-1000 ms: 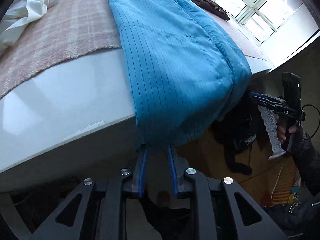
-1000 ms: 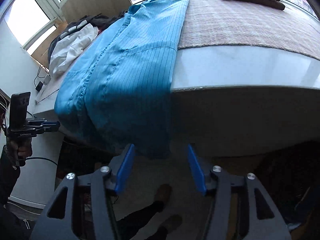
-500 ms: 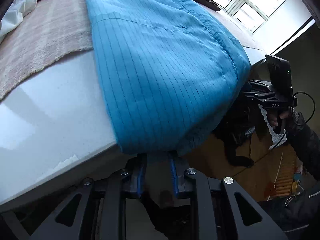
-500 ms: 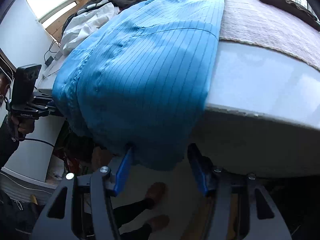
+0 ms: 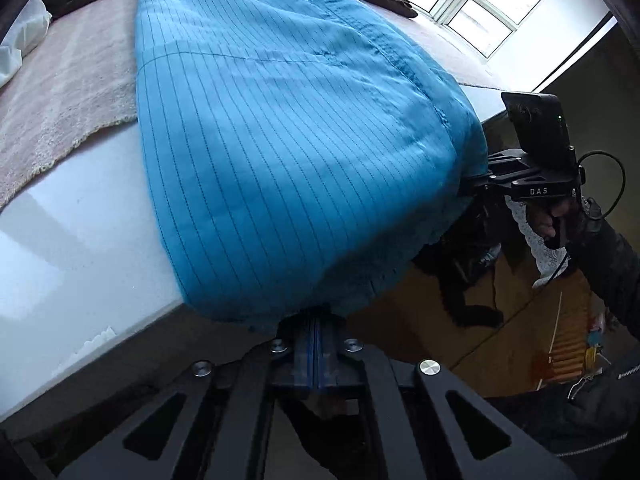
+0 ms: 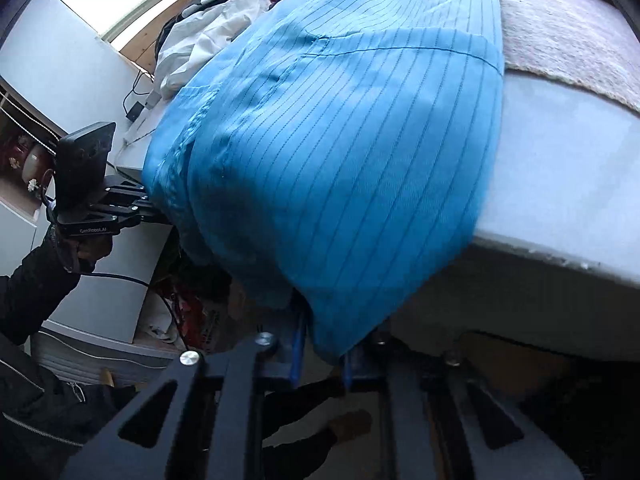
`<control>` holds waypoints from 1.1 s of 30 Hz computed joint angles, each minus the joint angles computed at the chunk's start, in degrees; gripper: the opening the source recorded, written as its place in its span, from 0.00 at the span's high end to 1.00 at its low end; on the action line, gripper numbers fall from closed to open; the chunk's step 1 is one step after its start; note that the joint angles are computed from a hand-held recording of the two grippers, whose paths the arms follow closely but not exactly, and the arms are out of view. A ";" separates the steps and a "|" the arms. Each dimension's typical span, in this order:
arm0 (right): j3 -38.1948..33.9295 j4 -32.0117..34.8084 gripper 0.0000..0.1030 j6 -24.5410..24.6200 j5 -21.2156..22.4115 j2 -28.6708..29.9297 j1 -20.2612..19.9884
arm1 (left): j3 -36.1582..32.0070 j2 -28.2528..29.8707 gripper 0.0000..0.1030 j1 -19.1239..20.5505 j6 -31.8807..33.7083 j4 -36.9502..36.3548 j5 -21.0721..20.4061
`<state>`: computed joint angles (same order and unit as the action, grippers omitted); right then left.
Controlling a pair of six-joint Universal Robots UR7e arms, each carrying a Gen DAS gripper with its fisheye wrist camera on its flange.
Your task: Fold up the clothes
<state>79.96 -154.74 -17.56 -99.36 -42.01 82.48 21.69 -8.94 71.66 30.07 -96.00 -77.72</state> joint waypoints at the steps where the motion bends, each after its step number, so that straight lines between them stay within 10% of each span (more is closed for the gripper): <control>1: 0.20 0.71 0.92 0.02 0.83 -0.40 0.01 | -0.25 -0.11 1.00 -0.01 -0.20 0.55 -0.74; 9: 5.14 -2.08 0.94 1.53 7.60 -4.48 0.12 | 0.10 -2.37 1.00 -0.61 -0.34 2.42 -6.57; 21: 4.22 -3.44 0.91 3.39 0.96 -2.76 0.51 | 9.19 -5.60 0.95 0.05 5.88 -9.23 5.12; 33: 0.71 -3.26 0.74 -0.34 -11.39 0.77 4.43 | 4.55 -2.81 0.77 0.45 6.95 -6.90 6.32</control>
